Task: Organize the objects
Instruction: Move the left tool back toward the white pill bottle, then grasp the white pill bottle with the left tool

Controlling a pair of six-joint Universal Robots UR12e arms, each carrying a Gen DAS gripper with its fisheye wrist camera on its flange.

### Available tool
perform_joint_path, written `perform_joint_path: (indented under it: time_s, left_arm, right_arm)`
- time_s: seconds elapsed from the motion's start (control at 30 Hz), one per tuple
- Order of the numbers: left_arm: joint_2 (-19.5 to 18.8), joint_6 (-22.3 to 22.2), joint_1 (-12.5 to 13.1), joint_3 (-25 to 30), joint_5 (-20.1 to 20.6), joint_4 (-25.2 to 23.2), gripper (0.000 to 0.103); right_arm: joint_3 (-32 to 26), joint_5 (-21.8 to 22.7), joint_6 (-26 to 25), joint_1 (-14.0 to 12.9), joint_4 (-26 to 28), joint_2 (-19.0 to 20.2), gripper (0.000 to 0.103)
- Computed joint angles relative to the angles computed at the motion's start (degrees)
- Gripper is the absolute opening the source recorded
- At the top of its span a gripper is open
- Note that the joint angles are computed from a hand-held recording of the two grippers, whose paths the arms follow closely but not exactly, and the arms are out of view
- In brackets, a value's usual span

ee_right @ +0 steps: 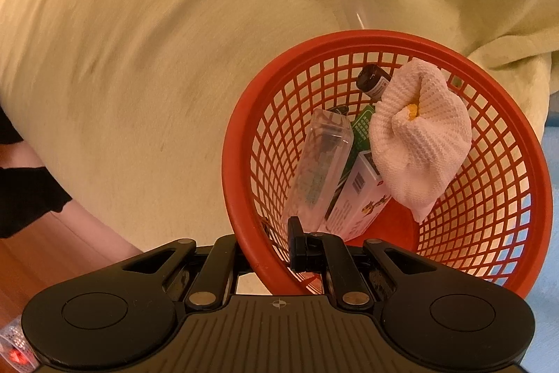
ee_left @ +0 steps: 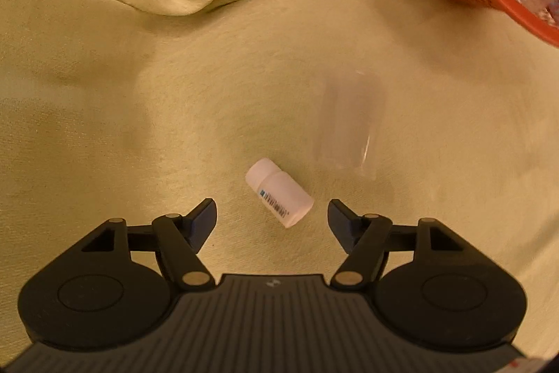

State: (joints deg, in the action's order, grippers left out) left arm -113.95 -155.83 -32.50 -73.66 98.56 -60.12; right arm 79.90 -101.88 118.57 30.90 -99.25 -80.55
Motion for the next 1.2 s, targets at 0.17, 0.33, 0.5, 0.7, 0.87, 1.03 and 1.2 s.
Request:
perform_joint_path:
  time_s: [0.17,0.33,0.5,0.7,0.87,1.03,1.2]
  left_arm:
    - [-0.35,1.71,-0.33,0.04,-0.02,0.73,0.066]
    - [-0.76,4.74,-0.26,0.2,-0.56,1.12,0.066]
    - [-0.96,7.47,0.02,0.35,-1.84,0.83,0.066]
    - [-1.12,14.07,0.53,0.44,-4.17,0.2,0.066]
    - [-1.55,20.83,0.93,1.3,-5.89,-1.79,0.066]
    - [-2.53,23.93,1.36,3.08,-6.99,-4.62,0.066]
    - [-3.58,24.62,1.95,4.96,-8.5,-7.61,0.066]
  right_arm:
    - [-0.63,0.85,2.58,-0.18,0.91,0.15,0.006]
    - [-0.73,1.75,6.45,-0.25,1.47,0.06,0.006]
    - [-0.73,2.79,9.07,-0.44,1.96,0.09,0.007]
    - [-0.89,3.39,12.14,-0.36,2.23,0.2,0.007]
    - [-1.78,4.46,16.2,-0.41,2.71,0.75,0.007]
    - [-1.98,5.23,17.83,-0.63,2.79,0.92,0.007]
    - [-1.84,5.36,18.07,-0.74,3.07,0.79,0.008]
